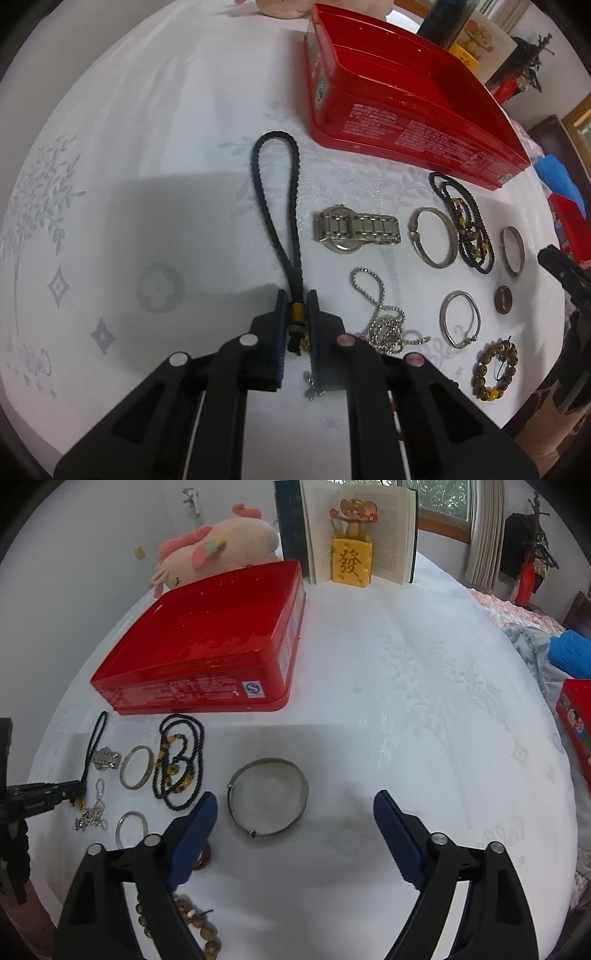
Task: Organize jewelry
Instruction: 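Grasp the black cord keychain with left tool while right tool nears silver bangle, then close the right tool on the silver bangle while the left tool holds the keychain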
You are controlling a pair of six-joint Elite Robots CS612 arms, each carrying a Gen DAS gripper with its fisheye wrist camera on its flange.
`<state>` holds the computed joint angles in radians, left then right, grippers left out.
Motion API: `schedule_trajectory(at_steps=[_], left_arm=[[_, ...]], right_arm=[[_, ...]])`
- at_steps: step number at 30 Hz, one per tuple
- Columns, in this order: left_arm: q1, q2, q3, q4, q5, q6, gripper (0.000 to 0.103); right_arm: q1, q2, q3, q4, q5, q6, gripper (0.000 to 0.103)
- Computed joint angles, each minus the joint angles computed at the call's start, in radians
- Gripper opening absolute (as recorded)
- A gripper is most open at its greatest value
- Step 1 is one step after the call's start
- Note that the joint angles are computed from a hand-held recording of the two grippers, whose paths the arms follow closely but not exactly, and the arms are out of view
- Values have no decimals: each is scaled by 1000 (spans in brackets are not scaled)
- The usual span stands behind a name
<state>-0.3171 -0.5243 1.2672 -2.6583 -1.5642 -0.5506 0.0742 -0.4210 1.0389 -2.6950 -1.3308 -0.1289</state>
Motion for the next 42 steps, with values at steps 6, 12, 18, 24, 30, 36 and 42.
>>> schedule_trajectory(at_steps=[6, 12, 18, 24, 30, 36, 42], left_arm=[[0, 11, -18, -21, -9, 5, 9], [3, 10, -17, -45, -3, -5, 9], [2, 16, -25, -51, -1, -7, 9], [6, 12, -9, -65, -8, 2, 9], [10, 14, -6, -76, -19, 4, 9], [11, 13, -2, -84, -19, 9, 9], [10, 16, -5, -91, -21, 12, 9]], right_arm=[[-1, 23, -54, 89, 2, -14, 60], [-3, 48, -110, 172, 24, -26, 43], [3, 58, -132, 185, 25, -30, 42], [11, 30, -105, 223, 112, -132, 41], [31, 59, -166, 302, 62, -136, 27], [42, 90, -214, 322, 38, -137, 18], [46, 97, -217, 299, 25, -144, 6]])
